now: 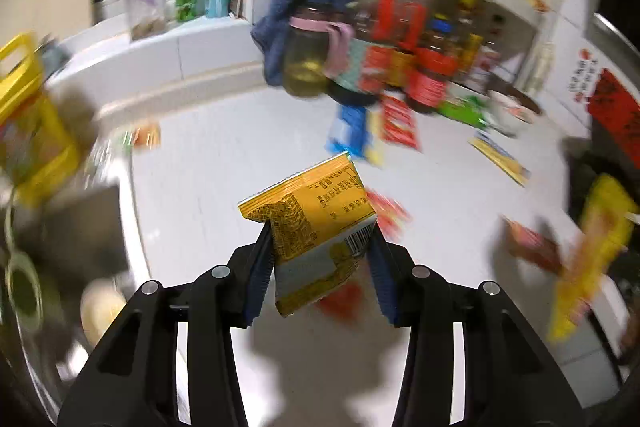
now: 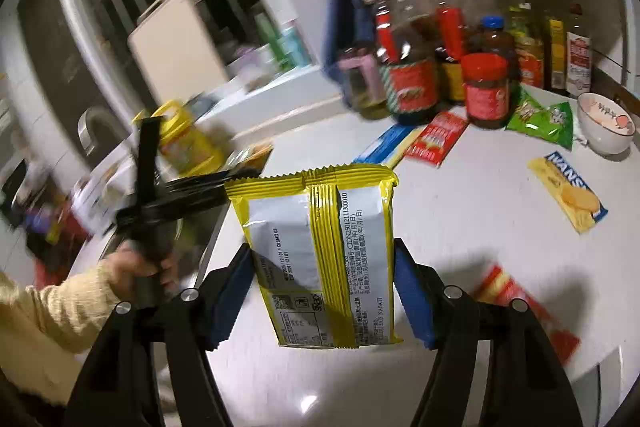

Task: Collect trash
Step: 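Drop the yellow packet and orange wrapper into the trash bag with both tools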

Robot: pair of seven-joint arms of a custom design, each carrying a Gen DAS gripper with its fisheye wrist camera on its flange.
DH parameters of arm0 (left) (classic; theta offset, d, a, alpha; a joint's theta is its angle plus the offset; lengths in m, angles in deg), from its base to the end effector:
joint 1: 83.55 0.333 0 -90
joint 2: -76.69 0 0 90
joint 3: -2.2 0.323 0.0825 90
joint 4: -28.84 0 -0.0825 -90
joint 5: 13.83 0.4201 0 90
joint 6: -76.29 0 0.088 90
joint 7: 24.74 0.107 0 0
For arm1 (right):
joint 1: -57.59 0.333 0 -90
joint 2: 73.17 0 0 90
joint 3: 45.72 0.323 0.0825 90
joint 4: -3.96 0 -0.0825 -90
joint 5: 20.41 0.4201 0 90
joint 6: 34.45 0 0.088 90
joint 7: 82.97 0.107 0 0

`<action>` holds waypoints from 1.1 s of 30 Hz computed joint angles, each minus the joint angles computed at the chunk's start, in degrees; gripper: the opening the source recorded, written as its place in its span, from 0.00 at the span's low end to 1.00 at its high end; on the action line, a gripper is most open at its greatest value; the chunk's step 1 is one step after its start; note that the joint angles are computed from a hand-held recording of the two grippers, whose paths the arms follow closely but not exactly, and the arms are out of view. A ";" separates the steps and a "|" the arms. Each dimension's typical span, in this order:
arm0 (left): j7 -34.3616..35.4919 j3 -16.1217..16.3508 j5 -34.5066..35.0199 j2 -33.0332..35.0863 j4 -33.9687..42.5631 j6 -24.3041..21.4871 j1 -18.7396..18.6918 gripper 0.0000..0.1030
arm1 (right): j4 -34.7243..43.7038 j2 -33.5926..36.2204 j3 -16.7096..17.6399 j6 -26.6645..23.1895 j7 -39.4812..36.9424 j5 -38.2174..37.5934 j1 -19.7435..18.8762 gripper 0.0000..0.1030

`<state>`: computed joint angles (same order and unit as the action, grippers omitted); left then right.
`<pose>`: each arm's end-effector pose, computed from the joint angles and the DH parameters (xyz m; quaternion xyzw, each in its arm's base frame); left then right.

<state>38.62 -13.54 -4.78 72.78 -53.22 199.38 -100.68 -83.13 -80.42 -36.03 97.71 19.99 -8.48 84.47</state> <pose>0.4974 -0.3238 0.8133 -0.6015 0.6976 -0.3436 0.1830 0.4570 0.3563 0.8226 -0.7347 0.5102 -0.0670 0.4422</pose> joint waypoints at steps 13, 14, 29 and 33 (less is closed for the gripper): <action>-36.66 -15.96 4.32 -14.48 -18.91 -13.00 -8.79 0.42 | -31.02 -25.85 -5.14 -10.64 -21.03 16.43 2.85 0.65; -38.12 -15.67 3.49 -14.15 -21.01 -11.89 -9.77 0.42 | -32.76 -26.56 -4.74 -10.23 -20.83 16.09 2.63 0.65; -46.28 -10.66 5.09 -3.10 -27.93 -8.60 -16.46 0.77 | -49.30 -24.65 -0.29 1.24 -11.62 4.80 1.84 0.84; -48.30 -11.73 10.14 -5.02 -24.08 -15.33 -17.02 0.82 | -47.58 -27.58 0.30 -0.28 -7.35 0.79 0.83 0.86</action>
